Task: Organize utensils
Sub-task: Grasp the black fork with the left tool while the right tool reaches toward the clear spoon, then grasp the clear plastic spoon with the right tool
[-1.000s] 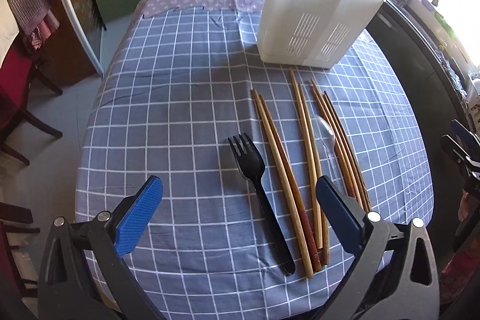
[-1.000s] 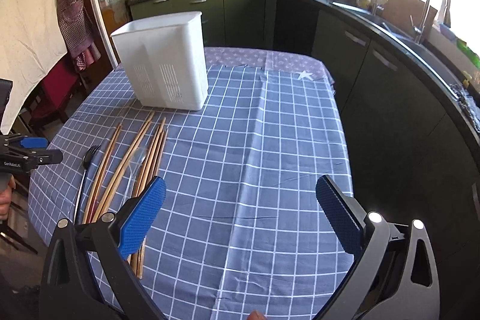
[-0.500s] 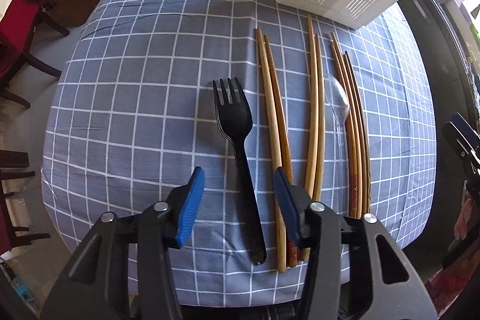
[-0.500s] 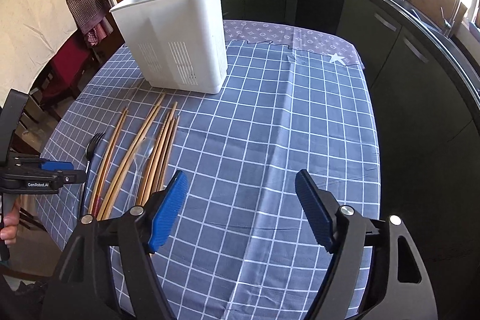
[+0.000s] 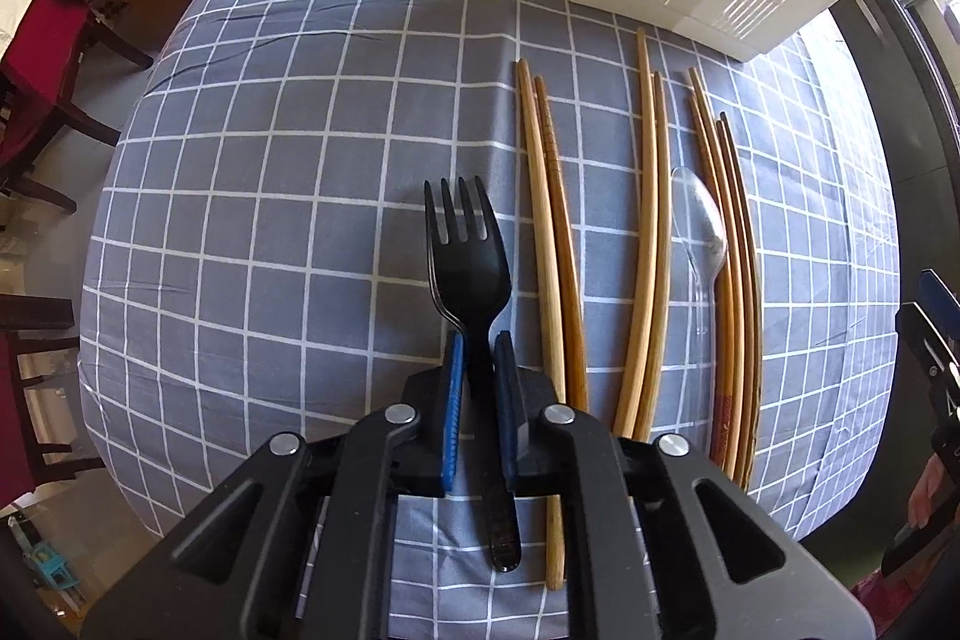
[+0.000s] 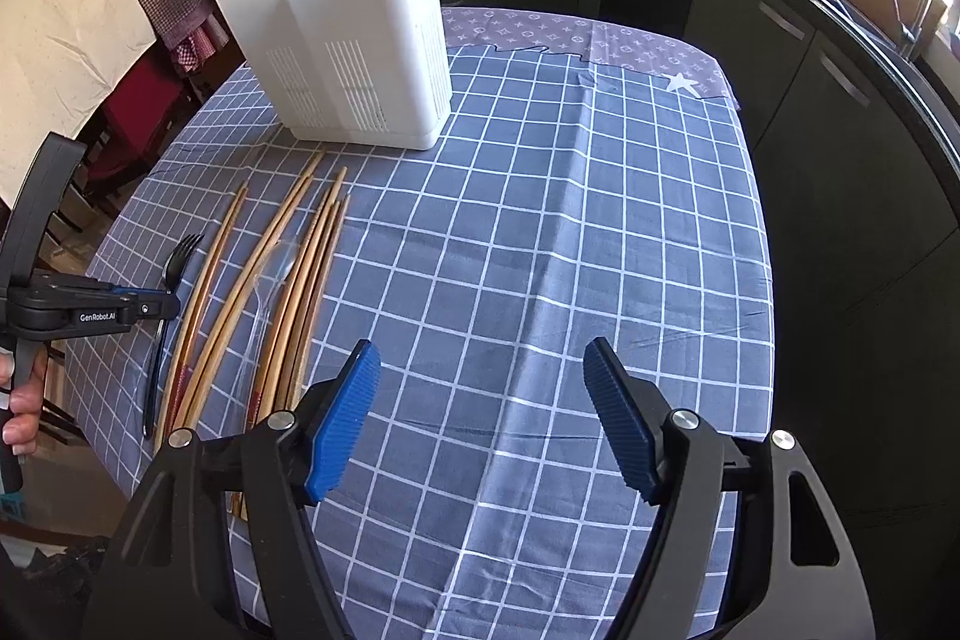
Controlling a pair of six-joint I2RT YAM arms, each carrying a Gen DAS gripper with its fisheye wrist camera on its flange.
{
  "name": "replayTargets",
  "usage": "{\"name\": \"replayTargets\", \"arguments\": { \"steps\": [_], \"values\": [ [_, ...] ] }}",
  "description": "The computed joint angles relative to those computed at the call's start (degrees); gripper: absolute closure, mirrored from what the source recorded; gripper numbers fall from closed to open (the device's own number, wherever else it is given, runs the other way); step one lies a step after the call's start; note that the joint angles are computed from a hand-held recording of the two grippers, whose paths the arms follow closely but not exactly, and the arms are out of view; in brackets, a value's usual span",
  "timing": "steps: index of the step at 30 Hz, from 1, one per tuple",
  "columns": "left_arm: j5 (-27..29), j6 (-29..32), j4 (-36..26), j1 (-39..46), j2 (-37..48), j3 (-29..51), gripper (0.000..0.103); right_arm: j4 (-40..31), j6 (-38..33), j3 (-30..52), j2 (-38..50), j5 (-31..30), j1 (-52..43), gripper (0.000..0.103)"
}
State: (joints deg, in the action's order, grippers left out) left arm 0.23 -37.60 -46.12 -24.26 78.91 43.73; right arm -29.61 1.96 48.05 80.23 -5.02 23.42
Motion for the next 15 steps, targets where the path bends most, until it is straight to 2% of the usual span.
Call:
{"name": "replayTargets", "arguments": {
  "steps": [3, 5, 9, 10, 12, 14, 15],
  "values": [
    [-0.5, 1.6, 1.1, 0.4, 1.2, 0.6, 0.094, -0.8, 0.2, 0.6, -0.1, -0.7, 0.8, 0.028],
    [-1.0, 3.0, 1.4, 1.1, 1.2, 0.8, 0.094, -2.0, 0.7, 1.8, 0.6, -2.5, 0.9, 0.014],
    [-2.7, 6.2, 0.8, 2.1, -2.3, 0.7, 0.094, -6.7, 2.3, 6.0, 4.2, -4.5, 3.8, 0.013],
    [-2.8, 6.9, 0.7, 2.4, -3.2, 0.7, 0.094, -7.3, 2.9, 6.9, 4.8, -3.8, 5.1, 0.017],
    [-3.1, 8.5, 0.2, 3.3, -5.2, 0.7, 0.094, -8.9, 4.1, 9.3, 6.9, -2.7, 7.8, 0.031],
    [-3.3, 10.1, -0.3, 4.2, -7.3, 0.6, 0.094, -10.2, 5.4, 11.9, 9.1, -2.1, 10.4, 0.052],
    [-3.2, 11.0, -0.5, 5.0, -8.4, 0.3, 0.094, -10.7, 5.9, 13.1, 10.4, -1.8, 11.7, 0.057]
  ]
}}
